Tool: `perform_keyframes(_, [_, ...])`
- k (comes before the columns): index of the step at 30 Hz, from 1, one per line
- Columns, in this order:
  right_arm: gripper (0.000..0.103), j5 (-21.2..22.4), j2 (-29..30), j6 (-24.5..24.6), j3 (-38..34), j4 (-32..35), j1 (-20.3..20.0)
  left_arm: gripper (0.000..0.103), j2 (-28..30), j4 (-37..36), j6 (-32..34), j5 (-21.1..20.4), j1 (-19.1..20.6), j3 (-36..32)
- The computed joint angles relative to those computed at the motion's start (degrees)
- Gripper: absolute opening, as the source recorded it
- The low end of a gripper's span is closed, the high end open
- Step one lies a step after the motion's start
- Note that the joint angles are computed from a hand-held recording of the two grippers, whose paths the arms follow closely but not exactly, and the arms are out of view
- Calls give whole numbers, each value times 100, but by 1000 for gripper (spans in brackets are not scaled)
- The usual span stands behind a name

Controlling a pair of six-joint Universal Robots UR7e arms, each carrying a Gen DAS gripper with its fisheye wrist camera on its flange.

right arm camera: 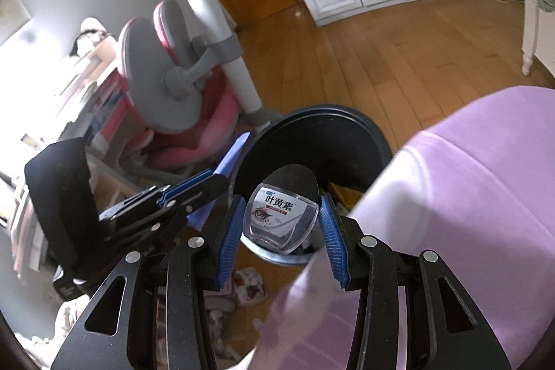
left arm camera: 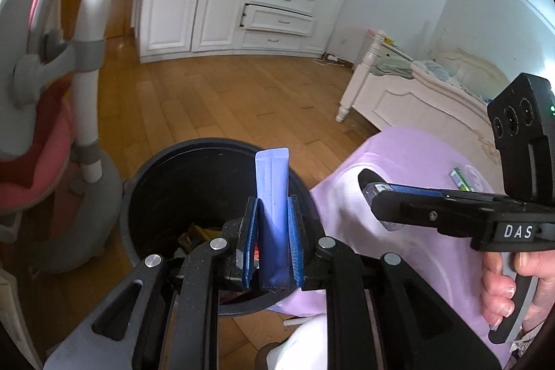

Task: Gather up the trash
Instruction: 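Carry both items over the black bin and open both tools to drop them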

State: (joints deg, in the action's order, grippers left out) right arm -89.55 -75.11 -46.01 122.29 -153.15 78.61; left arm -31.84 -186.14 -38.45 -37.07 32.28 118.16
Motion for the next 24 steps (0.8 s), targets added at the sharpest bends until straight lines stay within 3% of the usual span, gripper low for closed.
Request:
perform_keyframes(10, [44,-344,683,191,-164,-359,202,18,-92,-320,-86,-96,251,283])
perform_keyframes(24, [44,-471,980,246,-250,-571,254,18,-85,-501,-27,-174,429,345])
